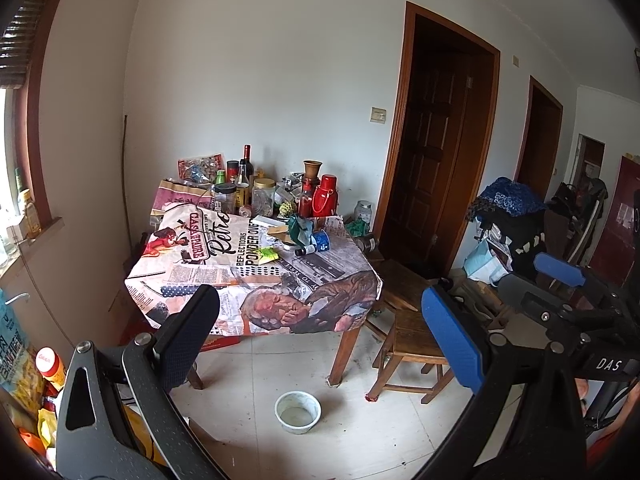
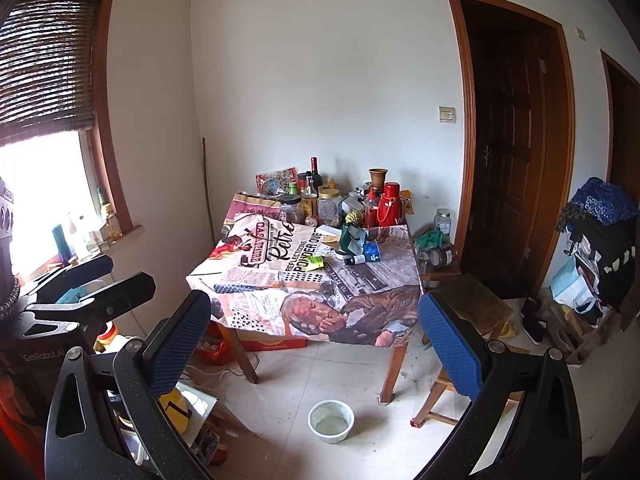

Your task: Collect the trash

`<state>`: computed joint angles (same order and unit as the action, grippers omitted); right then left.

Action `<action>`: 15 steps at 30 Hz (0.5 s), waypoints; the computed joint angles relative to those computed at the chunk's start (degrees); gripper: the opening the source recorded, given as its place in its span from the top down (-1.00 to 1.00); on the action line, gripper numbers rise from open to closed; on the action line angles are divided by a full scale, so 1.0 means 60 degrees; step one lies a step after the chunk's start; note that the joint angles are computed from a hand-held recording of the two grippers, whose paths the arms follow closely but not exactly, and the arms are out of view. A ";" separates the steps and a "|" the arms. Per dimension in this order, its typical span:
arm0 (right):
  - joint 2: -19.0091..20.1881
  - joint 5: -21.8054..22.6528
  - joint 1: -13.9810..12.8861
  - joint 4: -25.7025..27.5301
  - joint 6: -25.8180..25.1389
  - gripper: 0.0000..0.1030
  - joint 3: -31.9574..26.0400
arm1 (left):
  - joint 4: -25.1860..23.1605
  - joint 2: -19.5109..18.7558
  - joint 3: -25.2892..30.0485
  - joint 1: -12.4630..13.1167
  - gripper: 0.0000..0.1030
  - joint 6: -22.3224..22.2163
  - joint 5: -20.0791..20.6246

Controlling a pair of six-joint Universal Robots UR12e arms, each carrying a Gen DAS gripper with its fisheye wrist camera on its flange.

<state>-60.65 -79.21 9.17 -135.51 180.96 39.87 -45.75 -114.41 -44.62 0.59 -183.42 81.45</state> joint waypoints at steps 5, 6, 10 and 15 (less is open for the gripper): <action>0.0135 -0.0196 0.0090 0.0107 0.0066 -1.00 -0.0224 | -0.0027 -0.0017 0.0009 0.0092 -0.98 0.0064 -0.0245; 0.0160 -0.0263 0.0117 0.0100 0.0081 -1.00 -0.0253 | -0.0035 -0.0028 0.0022 0.0115 -0.98 0.0091 -0.0291; 0.0319 -0.0530 0.0212 0.0188 0.0149 -1.00 -0.0493 | -0.0155 -0.0113 0.0154 0.0259 -0.98 0.0181 -0.0598; 0.0427 -0.0877 0.0327 0.0167 0.0314 -1.00 -0.0598 | -0.0210 -0.0206 0.0254 0.0413 -0.98 0.0335 -0.0937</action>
<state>-58.09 -84.47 11.13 -134.51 182.84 36.28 -47.01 -115.64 -43.09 3.07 -181.41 75.83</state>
